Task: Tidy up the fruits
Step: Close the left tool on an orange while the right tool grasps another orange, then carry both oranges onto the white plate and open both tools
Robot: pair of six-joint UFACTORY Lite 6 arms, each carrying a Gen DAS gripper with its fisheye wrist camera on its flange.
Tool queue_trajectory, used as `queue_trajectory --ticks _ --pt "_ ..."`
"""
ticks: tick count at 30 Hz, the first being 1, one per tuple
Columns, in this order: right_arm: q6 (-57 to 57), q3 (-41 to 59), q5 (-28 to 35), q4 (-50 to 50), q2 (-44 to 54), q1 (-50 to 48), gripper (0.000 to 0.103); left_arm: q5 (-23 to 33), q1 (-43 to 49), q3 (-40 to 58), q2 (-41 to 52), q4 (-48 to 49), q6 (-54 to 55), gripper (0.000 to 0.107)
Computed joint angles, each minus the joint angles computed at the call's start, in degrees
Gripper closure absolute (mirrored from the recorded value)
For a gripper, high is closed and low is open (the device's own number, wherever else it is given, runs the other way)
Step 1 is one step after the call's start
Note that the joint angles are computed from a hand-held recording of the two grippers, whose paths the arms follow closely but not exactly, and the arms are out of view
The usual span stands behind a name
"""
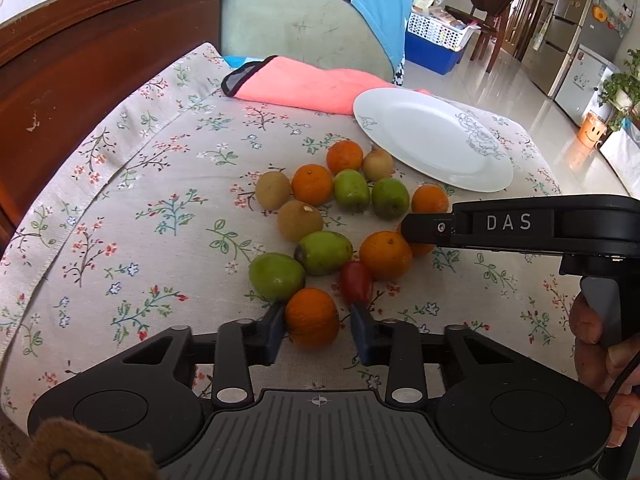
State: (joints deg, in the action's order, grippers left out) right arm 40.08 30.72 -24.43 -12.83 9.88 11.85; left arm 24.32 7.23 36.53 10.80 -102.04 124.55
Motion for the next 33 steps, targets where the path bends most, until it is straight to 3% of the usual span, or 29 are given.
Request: queue_trajectory --ticks 7,12,33 --pt "10.7 -0.2 -1.3 -8.3 0.2 -2.4 0.071 -0.1 -0.1 0.0 0.5 -2.6 2.3 0.078" --pt "9.3 -0.2 -1.9 -6.9 0.8 -2.1 0.071 0.0 -0.6 -1.1 0.0 -6.3 6.7 0.083" --pt "6.9 -3.2 0.1 -7.1 -5.9 -3.3 0.075 3.5 1.7 -1.5 -4.5 0.3 -1.5 0.083"
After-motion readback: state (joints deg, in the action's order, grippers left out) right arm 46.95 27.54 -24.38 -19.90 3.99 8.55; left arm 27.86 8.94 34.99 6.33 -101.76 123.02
